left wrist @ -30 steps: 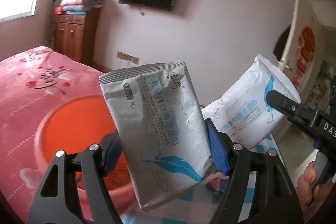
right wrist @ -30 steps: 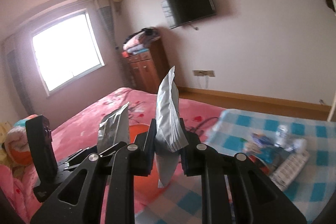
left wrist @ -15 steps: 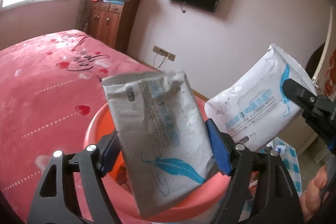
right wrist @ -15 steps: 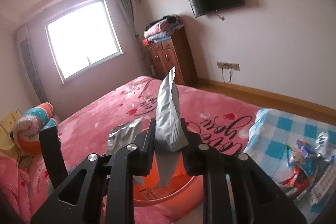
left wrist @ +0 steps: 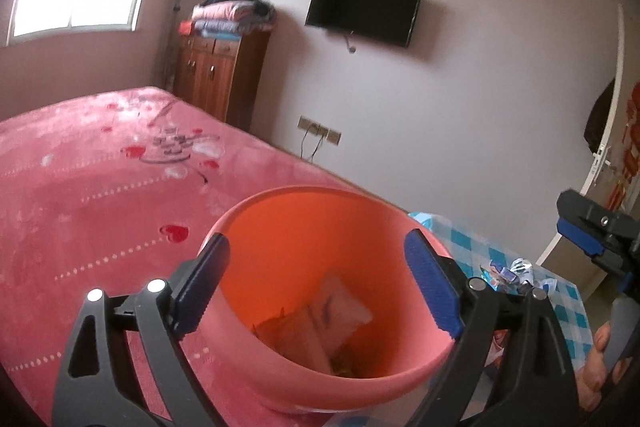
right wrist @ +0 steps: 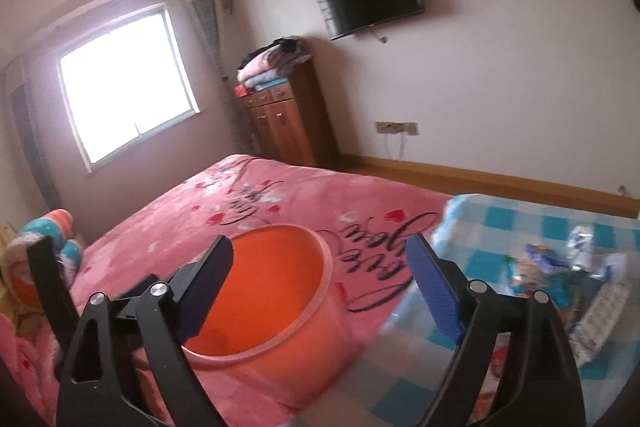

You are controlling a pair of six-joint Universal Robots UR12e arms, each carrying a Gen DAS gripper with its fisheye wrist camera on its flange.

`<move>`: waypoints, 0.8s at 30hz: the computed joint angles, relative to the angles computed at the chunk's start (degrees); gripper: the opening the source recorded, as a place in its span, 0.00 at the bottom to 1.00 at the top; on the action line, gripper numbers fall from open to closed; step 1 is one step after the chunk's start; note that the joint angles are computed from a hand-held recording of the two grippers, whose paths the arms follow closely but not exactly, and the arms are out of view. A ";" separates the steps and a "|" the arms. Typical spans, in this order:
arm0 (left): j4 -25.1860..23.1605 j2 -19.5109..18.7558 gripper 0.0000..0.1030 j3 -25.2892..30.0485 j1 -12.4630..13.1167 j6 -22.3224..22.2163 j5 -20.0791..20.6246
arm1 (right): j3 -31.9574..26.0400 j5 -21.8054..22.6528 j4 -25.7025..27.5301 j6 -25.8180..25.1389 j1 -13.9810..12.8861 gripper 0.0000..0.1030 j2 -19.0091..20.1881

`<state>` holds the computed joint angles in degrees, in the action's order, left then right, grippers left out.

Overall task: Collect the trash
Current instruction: 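Carry the tissue pack and wrapper over the orange bucket and release both, then move both tools back to the remaining trash on the table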

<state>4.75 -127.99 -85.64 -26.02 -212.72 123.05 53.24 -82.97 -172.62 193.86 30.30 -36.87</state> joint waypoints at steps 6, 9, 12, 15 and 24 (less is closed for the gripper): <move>4.31 -0.82 0.87 0.09 -1.02 5.11 -0.84 | 8.35 -3.06 -5.73 3.04 -0.84 0.89 -3.13; 5.44 -1.39 0.87 0.99 -2.05 8.42 -0.95 | 12.46 -4.46 -9.02 4.42 -1.35 0.89 -4.44; 6.02 -1.83 0.87 1.99 -2.83 10.93 -2.27 | 16.70 -6.28 -12.99 5.17 -1.84 0.89 -5.81; 4.46 -2.22 0.87 3.41 -3.66 13.49 -3.90 | 20.24 -8.98 -16.95 5.84 -2.22 0.93 -6.96; -7.38 -4.03 0.87 9.59 -5.30 13.97 -9.72 | 27.11 -12.65 -24.39 8.18 -4.48 0.95 -9.10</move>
<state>-2.63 -132.02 -76.05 -31.32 -198.75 113.33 80.34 -95.62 -197.01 202.05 25.82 -45.97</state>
